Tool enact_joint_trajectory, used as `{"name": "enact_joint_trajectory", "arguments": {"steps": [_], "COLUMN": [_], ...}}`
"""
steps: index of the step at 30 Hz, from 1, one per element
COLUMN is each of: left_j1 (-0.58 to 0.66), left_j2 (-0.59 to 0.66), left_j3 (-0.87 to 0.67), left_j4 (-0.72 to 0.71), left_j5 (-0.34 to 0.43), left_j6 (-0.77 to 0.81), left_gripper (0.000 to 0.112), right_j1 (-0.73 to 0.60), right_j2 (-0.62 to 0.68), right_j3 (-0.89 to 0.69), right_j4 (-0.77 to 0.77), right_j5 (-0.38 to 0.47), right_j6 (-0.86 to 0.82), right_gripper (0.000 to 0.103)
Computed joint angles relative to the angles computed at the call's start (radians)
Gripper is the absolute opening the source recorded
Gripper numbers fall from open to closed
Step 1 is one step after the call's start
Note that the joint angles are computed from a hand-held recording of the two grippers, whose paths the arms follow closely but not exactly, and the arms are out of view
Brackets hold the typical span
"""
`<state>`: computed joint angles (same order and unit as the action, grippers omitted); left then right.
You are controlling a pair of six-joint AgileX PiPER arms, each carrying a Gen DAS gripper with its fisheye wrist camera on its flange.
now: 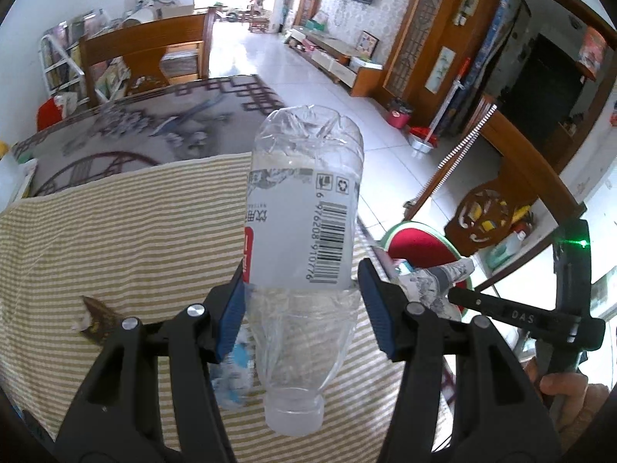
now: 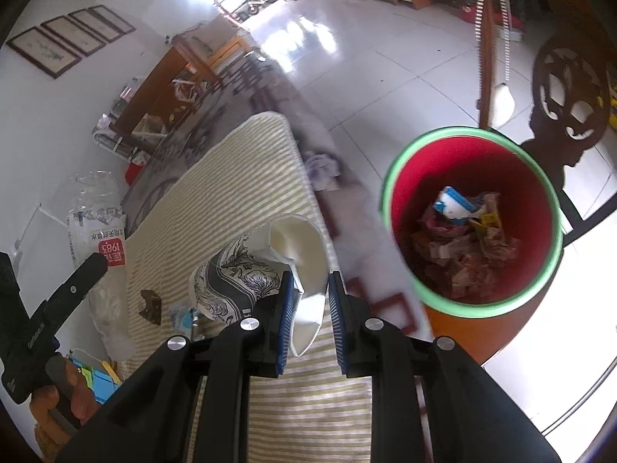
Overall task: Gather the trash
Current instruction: 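Lift and carry the bottle and paper cup over the red bucket with both tools, then open both tools to drop the bottle and paper cup into the bucket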
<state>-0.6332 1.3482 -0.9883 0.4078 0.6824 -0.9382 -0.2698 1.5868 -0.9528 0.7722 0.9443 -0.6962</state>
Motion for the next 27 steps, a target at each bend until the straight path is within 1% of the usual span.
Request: {"name": "enact_joint_trajectory", "arguments": {"steps": [7,13,20,26,27], "left_j1": [-0.071,-0.091,-0.106,-0.117,-0.118], "left_j2": [0.124,0.261,0.438,0.576,0.6], "left_j3": [-0.113,-0.247,-0.43,-0.595,-0.624], "left_j4": [-0.009,-0.075,-0.188,-0.264,-0.28], "left_j5": [-0.004,-0.008,0.012,0.059,0.068], "left_j6": [0.003,0.092,0.221,0.321,0.339], "left_gripper": [0.053,0.054,0.054,0.053,0.053], "right_j1": [-0.15,-0.252,-0.323,-0.355,-0.359], "right_j2": [0.061,0.128,0.211,0.277,0.283], "right_j3": [-0.06,-0.134,-0.252,-0.346,-0.356], "right_j4": [-0.003,-0.01,-0.019,-0.029,-0.03], "right_j5": [0.045,0.07,0.086,0.09,0.088], "right_j6": [-0.045,-0.05,-0.032,-0.013,-0.008], "right_gripper": [0.019,0.019,0.019,0.019,0.021]}}
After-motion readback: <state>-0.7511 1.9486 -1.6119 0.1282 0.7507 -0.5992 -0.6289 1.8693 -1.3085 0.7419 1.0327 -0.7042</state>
